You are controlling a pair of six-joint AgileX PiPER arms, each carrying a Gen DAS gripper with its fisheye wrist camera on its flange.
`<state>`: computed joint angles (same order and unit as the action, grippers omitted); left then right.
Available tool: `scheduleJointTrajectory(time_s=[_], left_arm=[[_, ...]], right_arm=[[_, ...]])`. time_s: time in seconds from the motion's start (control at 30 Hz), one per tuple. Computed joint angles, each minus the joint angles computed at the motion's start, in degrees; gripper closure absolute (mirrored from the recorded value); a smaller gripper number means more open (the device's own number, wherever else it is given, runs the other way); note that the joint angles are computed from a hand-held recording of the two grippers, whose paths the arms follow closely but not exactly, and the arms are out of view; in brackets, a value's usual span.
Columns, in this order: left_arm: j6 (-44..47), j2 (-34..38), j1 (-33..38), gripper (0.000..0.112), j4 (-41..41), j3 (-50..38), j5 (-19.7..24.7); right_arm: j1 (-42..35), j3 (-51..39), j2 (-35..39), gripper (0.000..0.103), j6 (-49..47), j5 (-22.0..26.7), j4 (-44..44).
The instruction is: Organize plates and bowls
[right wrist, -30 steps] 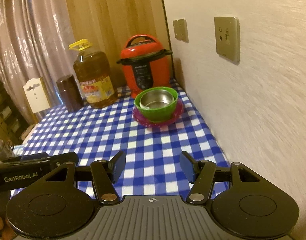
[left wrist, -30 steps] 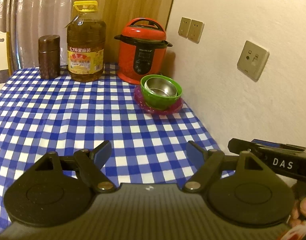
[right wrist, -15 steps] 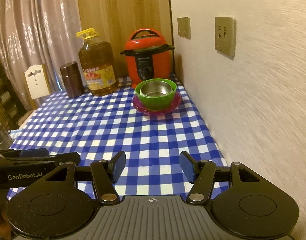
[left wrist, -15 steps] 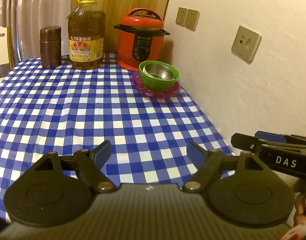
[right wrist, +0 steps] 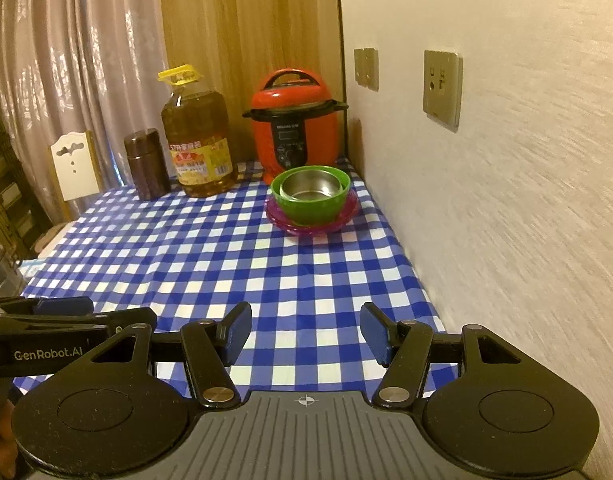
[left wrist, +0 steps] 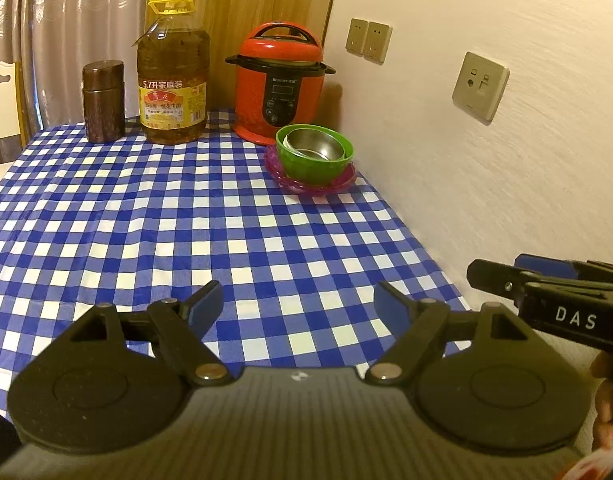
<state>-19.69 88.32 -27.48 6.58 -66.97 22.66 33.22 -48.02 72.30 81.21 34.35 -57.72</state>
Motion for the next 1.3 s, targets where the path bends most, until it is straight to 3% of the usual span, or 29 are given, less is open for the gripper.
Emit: scheduleJointTrajectory(time_s=[0.37, 1.3], left_arm=[[-3.6, -1.5, -0.8, 0.032, 3.4, 0.6, 0.9], [-4.0, -1.9, -1.0, 0.032, 3.5, 1.2, 0.9]], right_arm=[[1.9, 0.1, -0.9, 0.043, 0.7, 2.4, -0.4], [1.2, 1.1, -1.3, 0.043, 1.6, 1.8, -0.6]])
